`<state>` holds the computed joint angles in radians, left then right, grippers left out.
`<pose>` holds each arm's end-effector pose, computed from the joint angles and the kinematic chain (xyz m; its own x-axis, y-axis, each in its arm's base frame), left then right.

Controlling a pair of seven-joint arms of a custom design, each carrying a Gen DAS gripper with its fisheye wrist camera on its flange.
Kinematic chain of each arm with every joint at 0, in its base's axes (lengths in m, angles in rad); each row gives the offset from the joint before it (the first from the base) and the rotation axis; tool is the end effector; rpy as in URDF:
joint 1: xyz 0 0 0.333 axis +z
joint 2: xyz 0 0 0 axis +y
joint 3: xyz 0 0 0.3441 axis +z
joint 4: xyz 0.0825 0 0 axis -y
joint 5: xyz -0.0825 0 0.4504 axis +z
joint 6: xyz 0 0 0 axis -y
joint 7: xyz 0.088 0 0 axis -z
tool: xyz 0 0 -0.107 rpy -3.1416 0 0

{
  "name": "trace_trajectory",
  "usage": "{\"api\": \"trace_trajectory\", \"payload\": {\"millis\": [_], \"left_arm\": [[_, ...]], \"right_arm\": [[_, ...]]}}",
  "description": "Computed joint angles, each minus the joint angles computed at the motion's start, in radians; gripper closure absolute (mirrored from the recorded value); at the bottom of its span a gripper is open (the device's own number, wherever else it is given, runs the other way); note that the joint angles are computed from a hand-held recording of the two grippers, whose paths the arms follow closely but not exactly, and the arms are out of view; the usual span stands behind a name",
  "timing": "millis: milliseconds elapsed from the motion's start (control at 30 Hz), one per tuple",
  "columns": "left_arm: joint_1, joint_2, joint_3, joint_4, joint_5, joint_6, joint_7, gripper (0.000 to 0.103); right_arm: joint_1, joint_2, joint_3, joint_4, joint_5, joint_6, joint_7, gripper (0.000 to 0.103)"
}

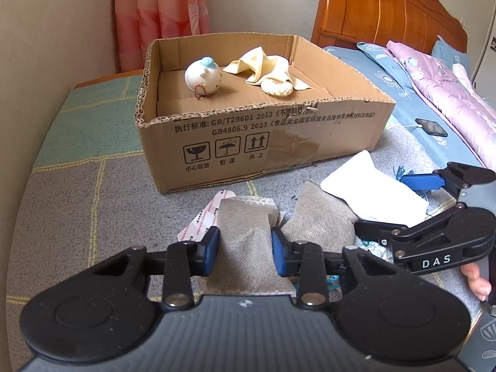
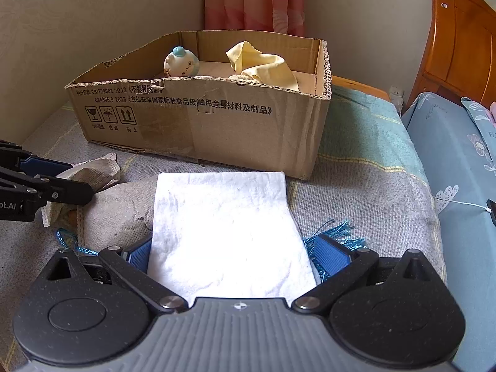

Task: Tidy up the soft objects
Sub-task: 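Close the left gripper on the grey sachet while the right gripper stays at the white cloth, then grasp the white cloth with the right gripper while the left gripper regrips the grey sachet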

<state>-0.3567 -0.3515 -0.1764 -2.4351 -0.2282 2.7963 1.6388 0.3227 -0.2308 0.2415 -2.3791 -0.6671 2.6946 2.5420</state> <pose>0.4582 -0.2639 0.5086 -0.4432 -0.8915 0.0935 -0.7066 0.2832 -0.6484 0.4536 0.3151 0.4536 0.1151 -0.9921 0.0496 -0.7569 -0.1199 -0.6425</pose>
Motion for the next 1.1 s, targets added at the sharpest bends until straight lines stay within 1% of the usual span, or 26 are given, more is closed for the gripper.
{"api": "trace_trajectory", "payload": {"millis": [67, 200, 333, 467, 533, 567, 600, 633, 667, 700, 733, 800, 867, 933, 1100], "left_arm": [[0.007, -0.012, -0.005, -0.004, 0.012, -0.003, -0.008, 0.076], [0.016, -0.054, -0.01, -0.025, 0.031, 0.0, -0.032, 0.076], [0.027, -0.125, -0.015, -0.056, 0.063, -0.014, -0.064, 0.076], [0.048, -0.19, -0.034, -0.091, 0.112, -0.038, -0.104, 0.075], [0.058, -0.205, -0.043, -0.111, 0.135, -0.042, -0.13, 0.073], [0.06, -0.21, -0.045, -0.121, 0.141, -0.049, -0.143, 0.07], [0.063, -0.21, -0.049, -0.126, 0.148, -0.061, -0.159, 0.062], [0.065, -0.21, -0.053, -0.133, 0.157, -0.067, -0.171, 0.058], [0.067, -0.209, -0.056, -0.14, 0.166, -0.066, -0.182, 0.05], [0.069, -0.211, -0.06, -0.148, 0.173, -0.067, -0.196, 0.046], [0.064, -0.211, -0.057, -0.154, 0.176, -0.066, -0.201, 0.044], [0.054, -0.212, -0.048, -0.164, 0.176, -0.059, -0.206, 0.037], [0.05, -0.213, -0.042, -0.172, 0.178, -0.047, -0.21, 0.033], [0.044, -0.212, -0.035, -0.178, 0.177, -0.038, -0.211, 0.032], [0.028, -0.207, -0.017, -0.183, 0.158, -0.032, -0.209, 0.032]], "right_arm": [[-0.002, 0.0, 0.002, 0.0, -0.007, 0.0, 0.007, 0.0], [-0.002, 0.001, 0.003, 0.0, -0.015, 0.0, 0.013, 0.0], [-0.001, 0.0, 0.002, -0.002, -0.019, 0.0, 0.014, 0.0], [0.0, 0.0, 0.0, -0.002, -0.018, 0.002, 0.006, 0.0], [0.004, 0.0, -0.006, -0.001, -0.004, 0.002, -0.015, 0.0], [0.007, 0.0, -0.01, -0.001, 0.008, 0.002, -0.03, 0.0], [0.009, -0.002, -0.014, -0.002, 0.02, 0.008, -0.044, 0.0], [0.01, -0.004, -0.018, -0.006, 0.031, 0.018, -0.057, 0.0], [0.013, -0.006, -0.023, -0.009, 0.046, 0.024, -0.079, 0.0], [0.014, -0.007, -0.025, -0.011, 0.058, 0.026, -0.103, 0.0], [0.017, -0.009, -0.028, -0.012, 0.072, 0.027, -0.132, 0.0], [0.022, -0.014, -0.033, -0.016, 0.098, 0.028, -0.19, 0.0], [0.03, -0.018, -0.041, -0.018, 0.131, 0.03, -0.264, 0.0], [0.035, -0.014, -0.048, -0.011, 0.162, 0.03, -0.335, 0.0], [0.061, 0.016, -0.086, 0.02, 0.314, 0.023, -0.536, 0.0]]}}
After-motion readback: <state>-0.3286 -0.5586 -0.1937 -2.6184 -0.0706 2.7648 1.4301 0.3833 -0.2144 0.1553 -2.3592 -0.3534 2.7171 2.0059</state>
